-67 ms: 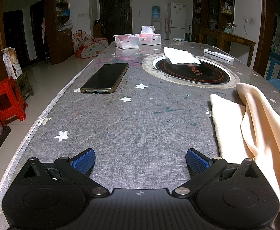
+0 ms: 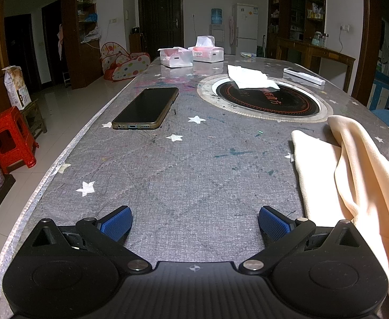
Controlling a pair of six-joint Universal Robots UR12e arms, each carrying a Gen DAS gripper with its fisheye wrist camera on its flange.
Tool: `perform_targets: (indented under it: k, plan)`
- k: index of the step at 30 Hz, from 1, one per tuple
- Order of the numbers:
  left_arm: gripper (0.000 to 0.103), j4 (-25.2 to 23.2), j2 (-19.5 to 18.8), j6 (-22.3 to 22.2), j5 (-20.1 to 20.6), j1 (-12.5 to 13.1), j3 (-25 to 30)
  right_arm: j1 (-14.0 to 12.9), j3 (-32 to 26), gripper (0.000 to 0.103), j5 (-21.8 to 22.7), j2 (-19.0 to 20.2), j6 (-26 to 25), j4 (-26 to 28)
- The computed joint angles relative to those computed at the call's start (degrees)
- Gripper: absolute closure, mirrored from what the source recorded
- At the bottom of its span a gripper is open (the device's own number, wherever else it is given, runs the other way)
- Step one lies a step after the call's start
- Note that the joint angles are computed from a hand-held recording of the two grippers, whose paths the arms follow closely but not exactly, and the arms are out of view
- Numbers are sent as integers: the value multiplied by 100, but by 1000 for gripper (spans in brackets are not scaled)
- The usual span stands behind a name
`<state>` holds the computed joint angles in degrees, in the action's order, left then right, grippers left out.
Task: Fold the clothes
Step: 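Move both grippers over the crumpled cream sweatshirt on the table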
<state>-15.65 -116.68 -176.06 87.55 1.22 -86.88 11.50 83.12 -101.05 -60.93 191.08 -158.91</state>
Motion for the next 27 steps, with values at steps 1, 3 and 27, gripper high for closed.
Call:
perform_targets:
  k: [1,3,27]
  plan:
    - [0,-16,3,-10,9,-4,4,-1,11,0,13,-12,-1,4]
    - [0,-50,15,-51,82,-28,5,9,51,0,-2,-51,4,12]
    - [0,-72,559,-391,-223,-155,-465,103,933,0,-238,-728,279,-604]
